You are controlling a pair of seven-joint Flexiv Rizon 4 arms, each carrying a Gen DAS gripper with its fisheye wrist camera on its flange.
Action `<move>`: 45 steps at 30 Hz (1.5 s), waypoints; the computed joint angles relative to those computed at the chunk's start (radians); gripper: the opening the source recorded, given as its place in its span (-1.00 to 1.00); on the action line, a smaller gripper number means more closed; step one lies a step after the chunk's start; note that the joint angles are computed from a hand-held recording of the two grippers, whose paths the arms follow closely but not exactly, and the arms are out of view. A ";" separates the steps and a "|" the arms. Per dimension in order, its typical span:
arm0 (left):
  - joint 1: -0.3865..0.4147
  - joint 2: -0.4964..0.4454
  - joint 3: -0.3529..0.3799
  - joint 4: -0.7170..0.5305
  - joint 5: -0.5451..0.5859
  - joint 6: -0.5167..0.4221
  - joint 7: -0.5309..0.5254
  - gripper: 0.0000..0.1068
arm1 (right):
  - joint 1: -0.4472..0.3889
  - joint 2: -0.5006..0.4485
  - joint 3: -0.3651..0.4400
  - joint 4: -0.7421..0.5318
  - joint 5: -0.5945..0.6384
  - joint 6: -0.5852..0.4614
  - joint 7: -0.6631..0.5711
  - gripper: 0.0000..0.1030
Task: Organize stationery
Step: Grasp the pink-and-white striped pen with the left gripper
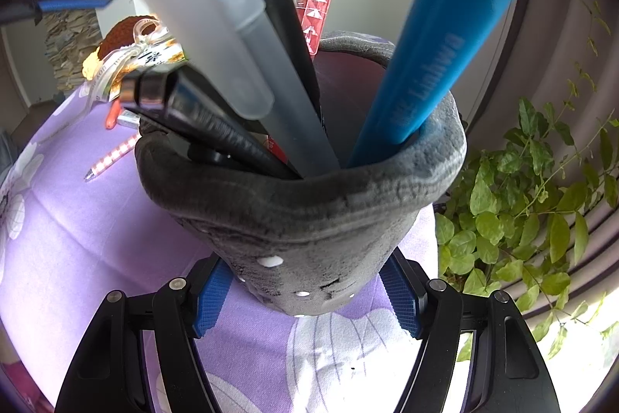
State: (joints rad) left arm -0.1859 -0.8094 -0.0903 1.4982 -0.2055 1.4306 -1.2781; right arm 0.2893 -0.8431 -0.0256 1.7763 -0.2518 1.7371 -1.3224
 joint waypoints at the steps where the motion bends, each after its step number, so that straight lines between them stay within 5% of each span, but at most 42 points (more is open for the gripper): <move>1: -0.004 -0.008 0.017 -0.001 -0.004 -0.021 -0.014 -0.25 | -0.002 0.000 0.003 -0.001 -0.001 -0.004 0.000 0.41; 13: -0.011 -0.071 0.065 -0.019 0.050 -0.123 -0.034 -0.37 | 0.001 0.004 0.004 0.000 -0.003 -0.016 -0.001 0.41; 16: -0.011 -0.070 0.069 -0.024 0.049 -0.127 -0.046 -0.81 | -0.003 0.002 0.010 -0.004 -0.005 -0.019 -0.002 0.41; 18: 0.003 -0.063 0.055 -0.012 0.041 -0.131 -0.047 -0.85 | -0.008 0.000 0.018 -0.009 -0.011 -0.021 -0.008 0.41; 28: 0.066 0.086 -0.001 0.264 0.031 -0.057 0.001 -0.85 | -0.065 -0.021 0.127 -0.041 -0.077 -0.035 -0.098 0.41; 35: 0.081 0.128 -0.032 0.340 0.009 -0.024 0.032 -0.76 | -0.140 -0.027 0.228 -0.039 -0.100 -0.047 -0.169 0.41; 39: 0.077 0.107 -0.044 0.309 -0.020 0.005 0.027 -0.16 | -0.207 -0.033 0.306 -0.029 -0.101 -0.029 -0.205 0.56; 45: 0.007 0.031 0.038 0.154 0.003 -0.061 -0.019 -0.20 | -0.268 -0.027 0.356 0.017 -0.149 0.029 -0.257 0.62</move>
